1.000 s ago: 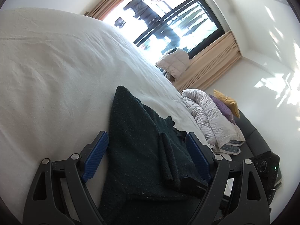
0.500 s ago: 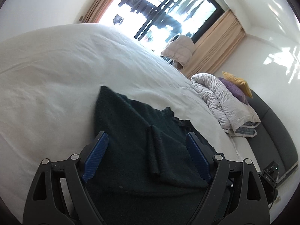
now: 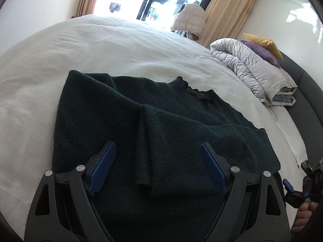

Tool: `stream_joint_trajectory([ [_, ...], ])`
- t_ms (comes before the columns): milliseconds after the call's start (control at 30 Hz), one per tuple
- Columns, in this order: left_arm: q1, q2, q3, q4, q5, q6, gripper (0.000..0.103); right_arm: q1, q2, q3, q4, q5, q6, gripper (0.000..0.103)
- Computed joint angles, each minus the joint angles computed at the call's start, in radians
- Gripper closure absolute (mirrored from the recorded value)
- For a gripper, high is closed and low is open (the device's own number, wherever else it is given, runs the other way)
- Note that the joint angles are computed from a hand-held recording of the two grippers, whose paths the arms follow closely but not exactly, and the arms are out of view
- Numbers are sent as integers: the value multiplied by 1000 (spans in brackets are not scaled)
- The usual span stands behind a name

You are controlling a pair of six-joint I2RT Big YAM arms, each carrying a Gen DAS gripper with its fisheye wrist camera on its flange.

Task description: Fold small clothes

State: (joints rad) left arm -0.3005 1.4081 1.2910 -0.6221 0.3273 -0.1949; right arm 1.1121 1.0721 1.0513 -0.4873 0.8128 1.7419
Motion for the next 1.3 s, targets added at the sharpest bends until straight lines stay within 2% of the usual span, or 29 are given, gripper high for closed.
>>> stream_joint_trajectory([
  [100, -4, -22, -25, 13, -32, -13, 19, -12, 31, 37, -115, -15, 59, 35],
  [300, -109, -17, 2, -54, -304, 103, 16, 21, 27, 50, -152, -2, 71, 33],
  [367, -120, -19, -2, -58, -335, 118, 15, 30, 35, 66, -165, 11, 68, 33],
  [467, -134, -22, -6, -64, -372, 133, 14, 55, 38, 74, -200, 46, 114, 33],
  [567, -159, -12, 3, -61, -446, 157, 12, 76, 37, 70, -195, 87, 126, 33],
  [667, -178, -12, 0, -41, -511, 182, 10, 79, 42, 81, -216, 77, 137, 33],
  [733, -168, -14, 0, -45, -495, 181, 10, 81, 39, 79, -206, 87, 133, 33],
  [800, -145, -12, 5, -58, -442, 160, 8, 86, 31, 75, -208, 104, 138, 33],
  [867, -128, -3, 14, -61, -399, 143, 8, 101, 18, 62, -223, 127, 178, 33],
  [1033, -128, 3, 14, -49, -401, 136, 6, 139, -25, 6, -217, 186, 242, 33],
  [1133, -126, 10, 21, -51, -392, 126, 6, 142, -56, -37, -152, 200, 210, 33],
  [1233, -124, 13, 22, -49, -386, 121, 6, 117, -90, -86, -9, 181, 107, 33],
  [1300, -121, 14, 23, -48, -374, 114, 5, 89, -101, -91, 22, 148, 52, 33],
])
